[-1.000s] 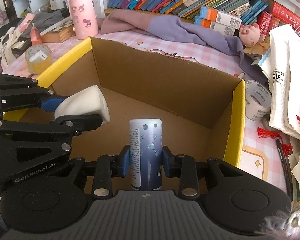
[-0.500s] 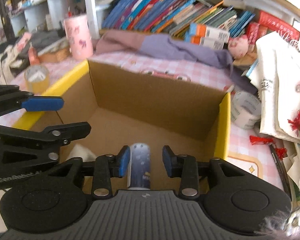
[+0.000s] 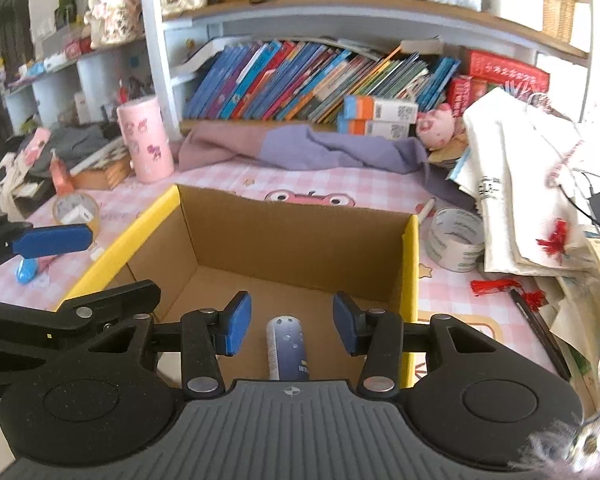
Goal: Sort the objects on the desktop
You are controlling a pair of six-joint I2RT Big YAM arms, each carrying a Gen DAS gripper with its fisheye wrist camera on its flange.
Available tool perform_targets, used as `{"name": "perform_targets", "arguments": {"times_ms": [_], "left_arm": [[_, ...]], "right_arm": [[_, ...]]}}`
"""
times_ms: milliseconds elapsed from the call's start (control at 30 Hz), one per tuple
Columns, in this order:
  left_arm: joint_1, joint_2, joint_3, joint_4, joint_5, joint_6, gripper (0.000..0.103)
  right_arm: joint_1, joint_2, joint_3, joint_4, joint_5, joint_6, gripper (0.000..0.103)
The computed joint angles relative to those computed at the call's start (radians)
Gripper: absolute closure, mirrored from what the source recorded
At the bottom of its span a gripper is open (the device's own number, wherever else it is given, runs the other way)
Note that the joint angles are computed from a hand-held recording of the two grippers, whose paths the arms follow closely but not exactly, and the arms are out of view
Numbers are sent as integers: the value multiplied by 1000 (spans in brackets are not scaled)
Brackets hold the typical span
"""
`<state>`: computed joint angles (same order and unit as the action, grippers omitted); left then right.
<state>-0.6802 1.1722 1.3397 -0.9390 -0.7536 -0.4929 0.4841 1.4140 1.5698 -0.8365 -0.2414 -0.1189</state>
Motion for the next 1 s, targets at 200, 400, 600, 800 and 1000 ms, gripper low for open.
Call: {"name": "perform_targets", "arguments": {"times_ms": [200,400,600,800,1000], "left_arm": [[-9,-51,-42,14,5,-1,28],[-9,-110,-86,30,33,38,27],[-15,-177,-136,38,65,75,27],[-20,-258,-192,34,111,102,27],[-27,-345,-241,-20,155,92,27]], "right_arm": [[21,-83,-90,66,78,82,59],[57,-155,-165,101,183,147,59],[115,-212,-216,108,306,213,59],[188,-260,-259,91,430,277,58],[287,-298,-291,46,561,373,58]]}}
